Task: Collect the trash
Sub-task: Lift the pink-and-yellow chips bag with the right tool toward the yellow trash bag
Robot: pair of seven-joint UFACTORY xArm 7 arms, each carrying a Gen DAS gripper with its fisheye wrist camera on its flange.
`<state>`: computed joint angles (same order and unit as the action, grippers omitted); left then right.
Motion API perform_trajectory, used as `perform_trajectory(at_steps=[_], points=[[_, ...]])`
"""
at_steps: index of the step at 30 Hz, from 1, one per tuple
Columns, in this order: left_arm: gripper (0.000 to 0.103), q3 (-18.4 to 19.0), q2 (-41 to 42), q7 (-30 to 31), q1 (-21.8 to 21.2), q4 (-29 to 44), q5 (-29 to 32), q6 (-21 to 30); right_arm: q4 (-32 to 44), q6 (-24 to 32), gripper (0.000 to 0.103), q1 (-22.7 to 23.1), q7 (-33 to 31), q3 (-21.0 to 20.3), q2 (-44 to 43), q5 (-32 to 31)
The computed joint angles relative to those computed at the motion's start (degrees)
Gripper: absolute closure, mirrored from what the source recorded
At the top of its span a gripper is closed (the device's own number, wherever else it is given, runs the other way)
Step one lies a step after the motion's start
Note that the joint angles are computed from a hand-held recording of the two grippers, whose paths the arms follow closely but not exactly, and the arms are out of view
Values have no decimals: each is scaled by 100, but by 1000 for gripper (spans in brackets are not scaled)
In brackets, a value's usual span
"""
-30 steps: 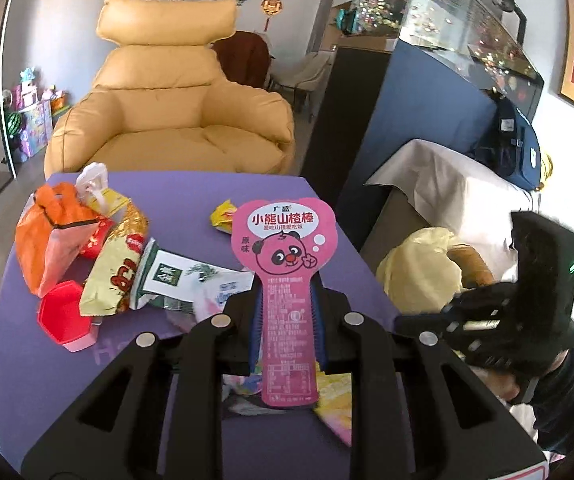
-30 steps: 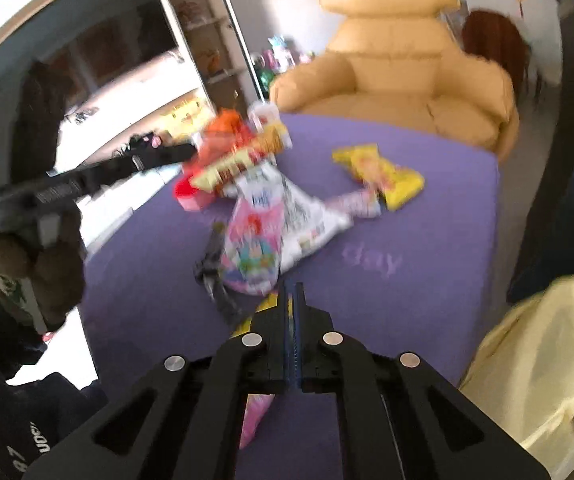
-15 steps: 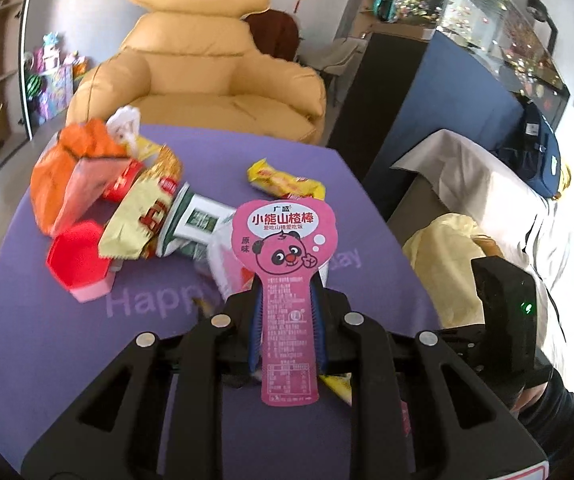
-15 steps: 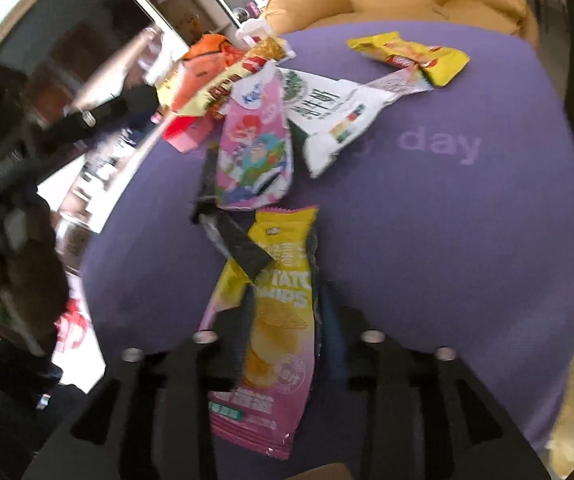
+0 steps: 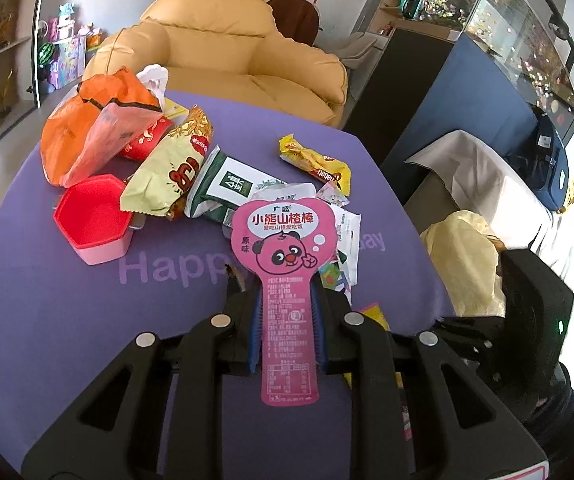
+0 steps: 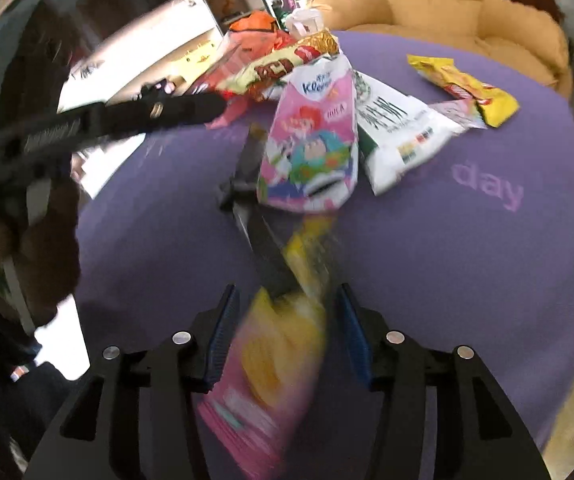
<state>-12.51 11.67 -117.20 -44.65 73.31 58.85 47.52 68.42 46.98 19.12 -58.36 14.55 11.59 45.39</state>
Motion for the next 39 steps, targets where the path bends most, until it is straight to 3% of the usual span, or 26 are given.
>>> perform_trajectory(at_steps=[1,3,5,10,20,23,25,31,35,39], points=[[84,-3,-14,-15,-6,-18,6,4,102,-93,56,36,16,10,101,-33],[84,-18,-50,-23,-20,-44,11,62,247,-300,73,109,21,36,222,-229],[84,-44,-81,-7,-31,-50,0,153,207,-394,83,79,-194,90,140,-260],[84,-91,-91,12,-19,-20,-5,243,-240,-524,91,-148,-822,-44,-369,293],[84,98,409,671,-192,686,-33,19,-570,-701,94,-385,-1047,-416,-807,1033],[84,170,527,861,-289,894,-37,61,-318,-158,94,-570,-1184,-513,-746,1542],[84,218,595,956,-331,1010,-72,56,-450,-317,94,-537,-1437,-552,-881,1791],[84,306,622,1115,-436,1122,-188,171,-574,-713,94,-379,-1431,-501,-788,1590],[84,312,592,1120,-421,1052,-258,152,-422,-290,93,-459,-1167,-538,-623,1342],[84,321,599,1048,-390,988,-283,23,-363,-238,93,-510,-876,-517,-492,1085]])
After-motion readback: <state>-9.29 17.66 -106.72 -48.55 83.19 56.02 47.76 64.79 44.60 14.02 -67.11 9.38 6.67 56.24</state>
